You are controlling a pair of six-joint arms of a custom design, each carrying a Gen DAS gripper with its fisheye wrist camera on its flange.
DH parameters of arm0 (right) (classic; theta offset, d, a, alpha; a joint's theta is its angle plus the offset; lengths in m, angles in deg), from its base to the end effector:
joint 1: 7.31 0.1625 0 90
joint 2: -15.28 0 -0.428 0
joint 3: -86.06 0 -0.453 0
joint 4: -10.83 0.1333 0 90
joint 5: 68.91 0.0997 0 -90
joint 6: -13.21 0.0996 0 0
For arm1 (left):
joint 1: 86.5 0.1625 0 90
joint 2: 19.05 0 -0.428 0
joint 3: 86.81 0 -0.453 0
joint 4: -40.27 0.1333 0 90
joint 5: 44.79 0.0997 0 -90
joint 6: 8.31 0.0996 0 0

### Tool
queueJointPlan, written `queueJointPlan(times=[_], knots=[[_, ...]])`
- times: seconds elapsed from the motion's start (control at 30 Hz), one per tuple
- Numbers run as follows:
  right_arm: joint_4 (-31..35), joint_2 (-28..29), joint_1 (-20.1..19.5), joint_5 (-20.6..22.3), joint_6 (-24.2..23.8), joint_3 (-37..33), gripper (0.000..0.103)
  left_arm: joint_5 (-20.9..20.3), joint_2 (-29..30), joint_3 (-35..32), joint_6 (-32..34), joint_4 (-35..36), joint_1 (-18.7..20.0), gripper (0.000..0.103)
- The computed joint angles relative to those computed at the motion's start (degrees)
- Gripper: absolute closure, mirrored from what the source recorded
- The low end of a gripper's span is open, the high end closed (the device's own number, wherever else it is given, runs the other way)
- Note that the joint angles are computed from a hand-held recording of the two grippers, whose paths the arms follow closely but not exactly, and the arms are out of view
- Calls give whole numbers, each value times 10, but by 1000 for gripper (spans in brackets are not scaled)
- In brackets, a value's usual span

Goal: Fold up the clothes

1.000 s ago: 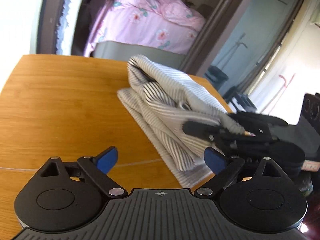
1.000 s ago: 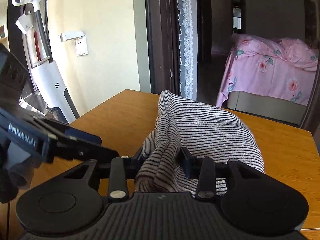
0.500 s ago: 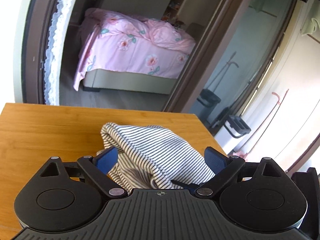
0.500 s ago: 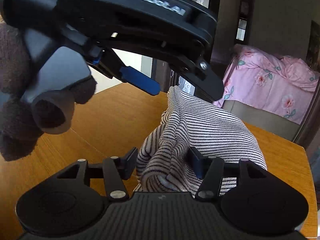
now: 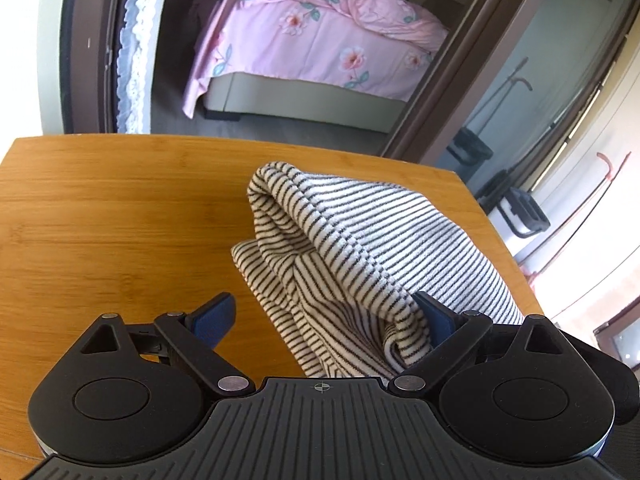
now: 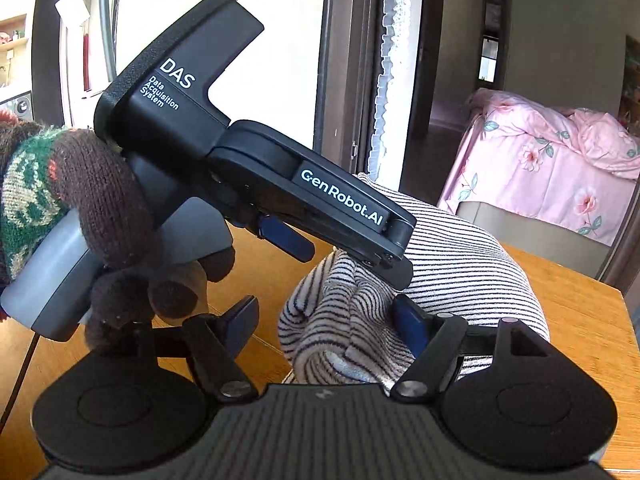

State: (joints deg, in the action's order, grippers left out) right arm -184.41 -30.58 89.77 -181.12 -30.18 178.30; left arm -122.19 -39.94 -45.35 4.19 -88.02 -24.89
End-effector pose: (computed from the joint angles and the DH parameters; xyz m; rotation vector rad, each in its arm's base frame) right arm 0.1863 -0.7236 0.1794 0.7364 -2.1489 1.0723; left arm -0.3146 -0.9082 0.0937 0.9751 2.7599 -0.4965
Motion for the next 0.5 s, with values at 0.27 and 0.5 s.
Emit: queueJointPlan(times=[0.27, 0.5], knots=[[3, -2, 0, 6, 11, 4, 24, 4, 4, -2, 10, -4, 0, 3], [8, -4, -1, 10, 20, 4, 20, 0, 2, 3, 5, -9, 2, 2]])
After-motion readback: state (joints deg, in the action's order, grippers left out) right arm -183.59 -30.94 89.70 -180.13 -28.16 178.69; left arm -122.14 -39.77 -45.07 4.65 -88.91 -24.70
